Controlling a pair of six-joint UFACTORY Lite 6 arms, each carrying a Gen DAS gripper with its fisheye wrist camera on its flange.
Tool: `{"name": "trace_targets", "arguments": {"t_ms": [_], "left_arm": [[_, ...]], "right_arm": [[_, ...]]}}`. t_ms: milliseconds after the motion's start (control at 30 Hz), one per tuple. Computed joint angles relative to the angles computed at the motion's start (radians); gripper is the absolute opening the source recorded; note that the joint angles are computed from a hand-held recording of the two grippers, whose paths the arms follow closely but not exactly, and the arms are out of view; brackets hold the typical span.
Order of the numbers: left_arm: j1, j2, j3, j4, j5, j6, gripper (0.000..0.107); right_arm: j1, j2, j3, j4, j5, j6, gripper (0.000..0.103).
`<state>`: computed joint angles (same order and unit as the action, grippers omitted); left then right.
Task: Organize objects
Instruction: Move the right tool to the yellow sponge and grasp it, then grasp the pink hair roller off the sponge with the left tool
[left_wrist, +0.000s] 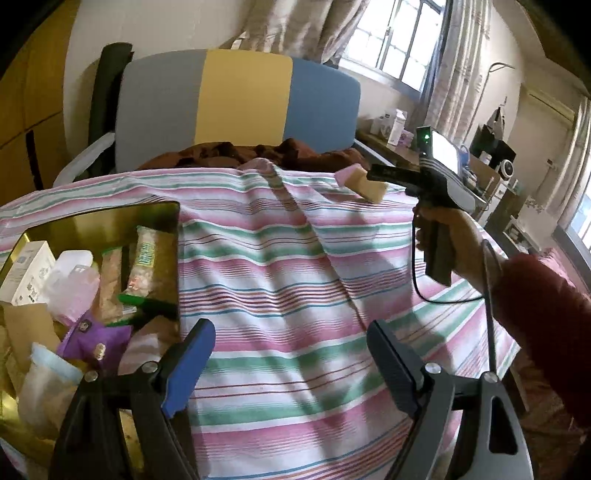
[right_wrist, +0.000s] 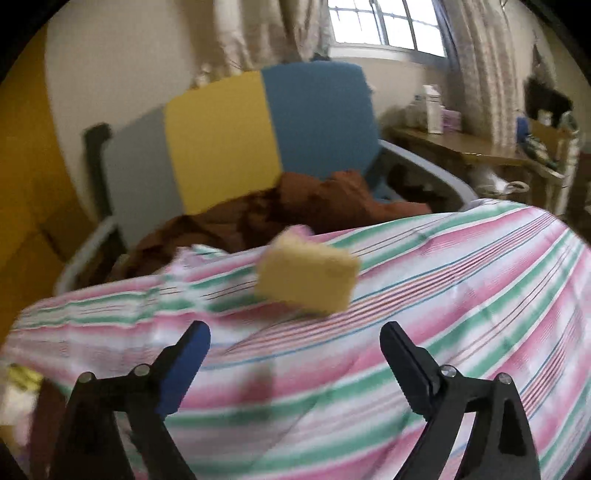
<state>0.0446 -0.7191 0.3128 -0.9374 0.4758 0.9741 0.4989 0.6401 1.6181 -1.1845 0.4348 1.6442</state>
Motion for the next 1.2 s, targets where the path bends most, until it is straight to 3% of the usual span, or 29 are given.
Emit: {"name": "trace_targets", "arguments": {"t_ms": [133, 300, 333, 367, 400, 600, 800, 900, 1033, 1200], "left_arm": [[0.032, 0.066, 0.017, -0.065, -0.007, 0.075, 0.086], [-0.003, 0.15, 0.036, -0.147, -0.053, 0.13, 0.086], [-0.018, 0.161, 0.04, -0.15, -0.066, 0.128, 0.086], [-0.018, 0.173, 0.045, -0.164, -0.063, 0.145, 0.086], [-0.021, 0.18, 0.049, -0.17, -0.061, 0.152, 0.086], [-0.055, 0.258, 0.106, -0.239, -0.085, 0.191, 0.086], [-0.162, 0.453, 0.248, -0.451, -0.073, 0.3, 0.087], [-0.223, 0.628, 0.372, -0.595, -0.027, 0.401, 0.103], [-0.318, 0.889, 0.596, -0.611, -0.001, 0.32, 0.103], [-0.374, 1.169, 0.881, -0.601, 0.069, 0.229, 0.103]], "right_arm": [[-0.052, 0.115, 0.153, 0.064, -0.004, -0.116, 0.098], [-0.116, 0.246, 0.304, 0.387, -0.101, -0.376, 0.098], [-0.118, 0.251, 0.297, 0.409, -0.123, -0.396, 0.097], [-0.114, 0.26, 0.293, 0.413, -0.135, -0.407, 0.085], [-0.106, 0.251, 0.261, 0.381, -0.157, -0.375, 0.071], [-0.078, 0.012, -0.104, -0.216, -0.281, 0.196, 0.068], [0.018, -0.321, -0.543, -0.78, -0.22, 0.679, 0.069], [0.072, -0.437, -0.709, -0.807, -0.16, 0.692, 0.069], [0.12, -0.52, -0.848, -0.779, -0.087, 0.684, 0.069], [0.197, -0.5, -0.848, -0.754, -0.003, 0.62, 0.069]]}}
